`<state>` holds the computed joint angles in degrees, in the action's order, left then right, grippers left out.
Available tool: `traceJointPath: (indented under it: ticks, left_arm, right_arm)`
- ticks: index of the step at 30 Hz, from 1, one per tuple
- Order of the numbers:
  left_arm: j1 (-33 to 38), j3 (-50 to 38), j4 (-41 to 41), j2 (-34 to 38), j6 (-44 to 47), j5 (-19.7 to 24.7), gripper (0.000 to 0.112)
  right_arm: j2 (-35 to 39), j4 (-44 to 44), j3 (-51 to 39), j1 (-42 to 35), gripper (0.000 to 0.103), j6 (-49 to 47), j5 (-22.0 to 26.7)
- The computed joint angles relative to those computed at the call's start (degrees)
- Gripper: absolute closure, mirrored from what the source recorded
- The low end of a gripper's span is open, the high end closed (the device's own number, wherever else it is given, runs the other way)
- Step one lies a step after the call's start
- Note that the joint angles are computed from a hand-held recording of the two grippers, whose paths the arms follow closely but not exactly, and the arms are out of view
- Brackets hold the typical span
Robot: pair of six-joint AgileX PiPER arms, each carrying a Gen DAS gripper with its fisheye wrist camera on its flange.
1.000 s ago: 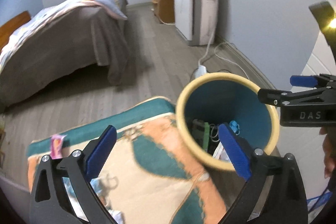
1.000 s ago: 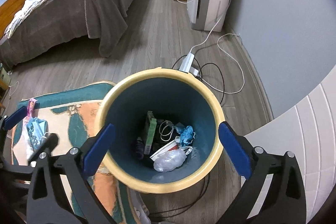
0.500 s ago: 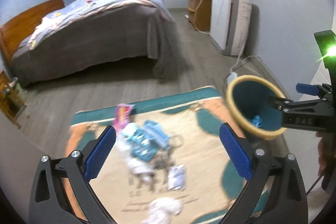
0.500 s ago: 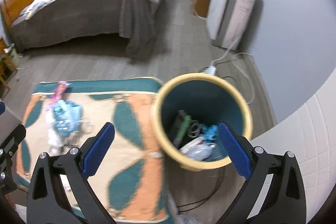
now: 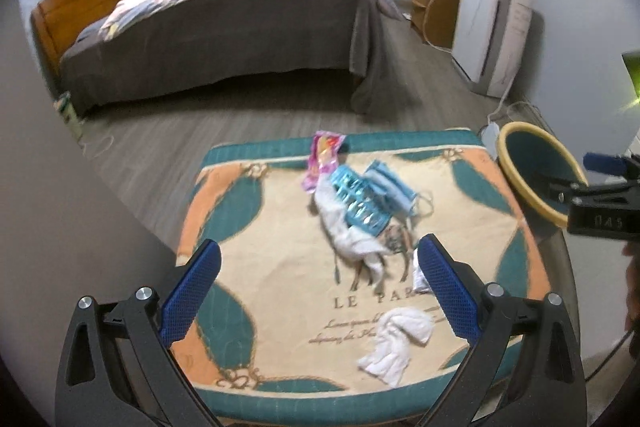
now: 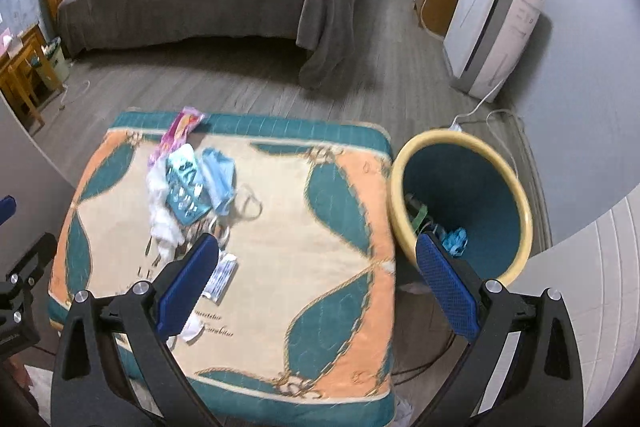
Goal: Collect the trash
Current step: 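Move both open tools back over the cushion, then grasp the white crumpled tissue with the left tool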
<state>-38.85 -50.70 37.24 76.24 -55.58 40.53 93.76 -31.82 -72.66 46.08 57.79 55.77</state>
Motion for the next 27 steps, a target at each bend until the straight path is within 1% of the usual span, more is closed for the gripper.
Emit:
traceJointPath:
  ticks: [3, 6, 8, 9, 10, 13, 15, 16, 19, 22, 24, 27]
  left_arm:
    - [2.1, 2.0, -1.5, -0.1, 1.8, -1.8, 0.015]
    - [1.7, 3.6, 0.8, 0.2, -0.9, -2.0, 0.015]
    - [1.1, 5.3, 2.7, 0.2, -3.8, -3.2, 0.015]
    - [0.5, 5.7, 3.9, 0.6, -5.0, -3.1, 0.015]
    - [-0.5, 6.1, 5.7, 1.3, -6.5, -2.7, 0.015]
    - [-1.8, 7.1, 7.2, 2.4, -7.2, -3.0, 0.015]
    - [-1.2, 7.4, 4.6, 2.8, -4.5, -4.6, 0.015]
    - [-0.8, 7.9, 3.4, 2.7, -3.7, -5.9, 0.015]
    - [-1.9, 9.1, 5.5, 2.6, -6.7, -7.0, 0.015]
    - [-3.0, 9.3, 6.0, 4.4, -6.9, -7.7, 0.015]
    - [-3.4, 9.2, 4.8, 5.8, -5.2, -8.6, 0.015]
    - [-3.7, 9.1, 1.1, 8.1, -1.8, -10.7, 0.015]
  right_arm:
    - [1.9, -0.3, -0.7, 1.4, 0.006, 0.1, 0.8]
    - [2.3, -0.8, -0.2, 1.9, 0.006, 2.4, 0.5]
    - [1.9, 1.1, 1.0, 1.2, 0.006, 4.2, -1.6]
    - [2.0, 1.7, 1.3, 1.0, 0.006, 4.7, -2.0]
    - [2.2, 2.1, 1.4, 0.9, 0.006, 5.2, -2.0]
    - [3.5, 2.0, 1.2, 1.6, 0.006, 5.9, -1.0]
    - [4.6, 2.4, 0.5, 1.8, 0.006, 5.3, 0.7]
    - [4.7, 2.9, 0.6, 1.7, 0.006, 5.0, 0.7]
    - [3.8, 4.9, 2.2, 0.5, 0.006, 4.4, -2.1]
    - [3.2, 6.5, 3.2, -0.4, 0.006, 4.1, -4.5]
    - [3.2, 7.6, 3.5, -0.7, 0.006, 3.5, -5.4]
    - [4.1, 7.5, 3.1, -0.4, 0.006, 2.8, -4.9]
